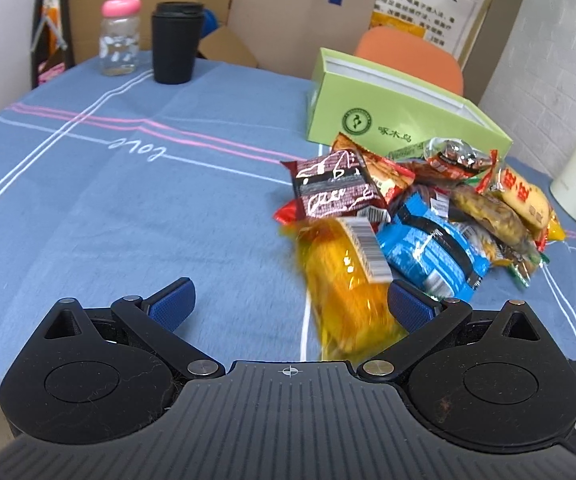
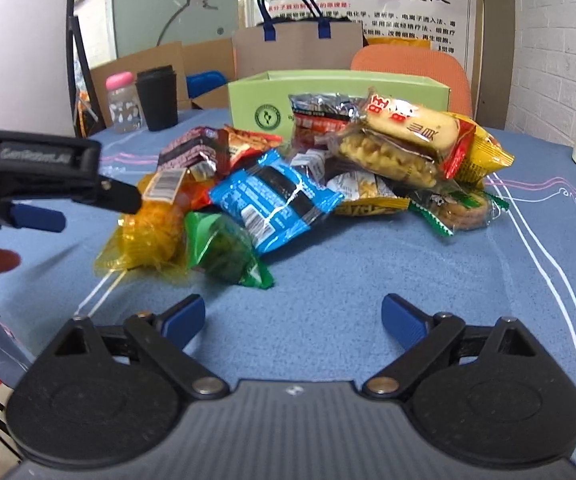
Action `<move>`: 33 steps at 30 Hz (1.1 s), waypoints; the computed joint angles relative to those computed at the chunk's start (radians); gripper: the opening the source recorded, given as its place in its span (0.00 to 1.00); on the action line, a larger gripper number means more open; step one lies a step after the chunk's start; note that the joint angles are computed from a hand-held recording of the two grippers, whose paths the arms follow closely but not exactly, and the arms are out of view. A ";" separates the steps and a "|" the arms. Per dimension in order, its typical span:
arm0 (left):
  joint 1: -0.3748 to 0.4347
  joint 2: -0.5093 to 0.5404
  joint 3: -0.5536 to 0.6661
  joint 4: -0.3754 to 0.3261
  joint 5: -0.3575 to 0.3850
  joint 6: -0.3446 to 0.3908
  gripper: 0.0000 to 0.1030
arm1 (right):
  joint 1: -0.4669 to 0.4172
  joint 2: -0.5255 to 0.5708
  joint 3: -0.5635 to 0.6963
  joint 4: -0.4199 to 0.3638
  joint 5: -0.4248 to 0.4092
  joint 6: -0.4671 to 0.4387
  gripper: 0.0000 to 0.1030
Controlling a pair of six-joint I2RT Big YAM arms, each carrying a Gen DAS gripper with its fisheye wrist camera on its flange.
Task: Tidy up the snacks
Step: 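Move the left gripper toward the yellow translucent snack pack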
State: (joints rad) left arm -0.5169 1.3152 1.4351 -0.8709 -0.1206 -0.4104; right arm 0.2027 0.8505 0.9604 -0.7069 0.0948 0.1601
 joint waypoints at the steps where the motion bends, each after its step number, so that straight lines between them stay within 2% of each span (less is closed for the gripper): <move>1: 0.006 0.016 0.017 -0.010 0.013 0.006 0.90 | -0.011 -0.017 -0.023 0.032 -0.018 0.003 0.92; 2: 0.015 0.029 0.032 -0.018 0.032 0.013 0.90 | -0.020 -0.024 -0.033 0.044 -0.036 -0.020 0.92; 4: 0.037 0.052 0.060 -0.032 0.073 0.040 0.90 | -0.012 -0.006 0.011 -0.029 -0.019 -0.055 0.92; 5: 0.047 0.063 0.078 -0.042 0.088 0.054 0.90 | -0.012 -0.014 0.019 -0.027 -0.042 -0.053 0.92; 6: 0.056 0.073 0.094 -0.049 0.095 0.066 0.90 | -0.014 -0.026 0.022 -0.006 -0.100 -0.066 0.92; 8: 0.074 0.085 0.118 -0.051 0.099 0.078 0.90 | -0.004 -0.016 0.058 -0.014 -0.220 -0.089 0.92; 10: 0.090 0.087 0.129 -0.045 0.096 0.079 0.90 | -0.004 0.019 0.090 -0.018 -0.378 -0.088 0.92; 12: 0.101 0.089 0.133 -0.044 0.091 0.073 0.90 | -0.001 0.062 0.112 -0.007 -0.465 -0.070 0.92; 16: 0.120 0.092 0.130 -0.052 0.113 0.055 0.90 | 0.005 0.145 0.156 -0.044 -0.444 -0.085 0.92; 18: 0.125 0.097 0.131 -0.056 0.135 0.059 0.90 | -0.020 0.151 0.158 -0.051 -0.421 -0.083 0.92; 23: 0.118 0.117 0.143 -0.066 0.182 0.055 0.90 | -0.076 0.133 0.161 -0.064 -0.273 -0.063 0.92; 28: 0.105 0.126 0.157 -0.089 0.257 0.068 0.89 | -0.009 0.144 0.172 -0.060 -0.359 -0.137 0.92; 31: 0.095 0.126 0.156 -0.102 0.239 0.086 0.89 | 0.044 0.169 0.181 -0.053 -0.313 -0.165 0.91; 33: 0.093 0.124 0.151 -0.104 0.236 0.094 0.88 | 0.052 0.183 0.188 -0.049 -0.313 -0.165 0.91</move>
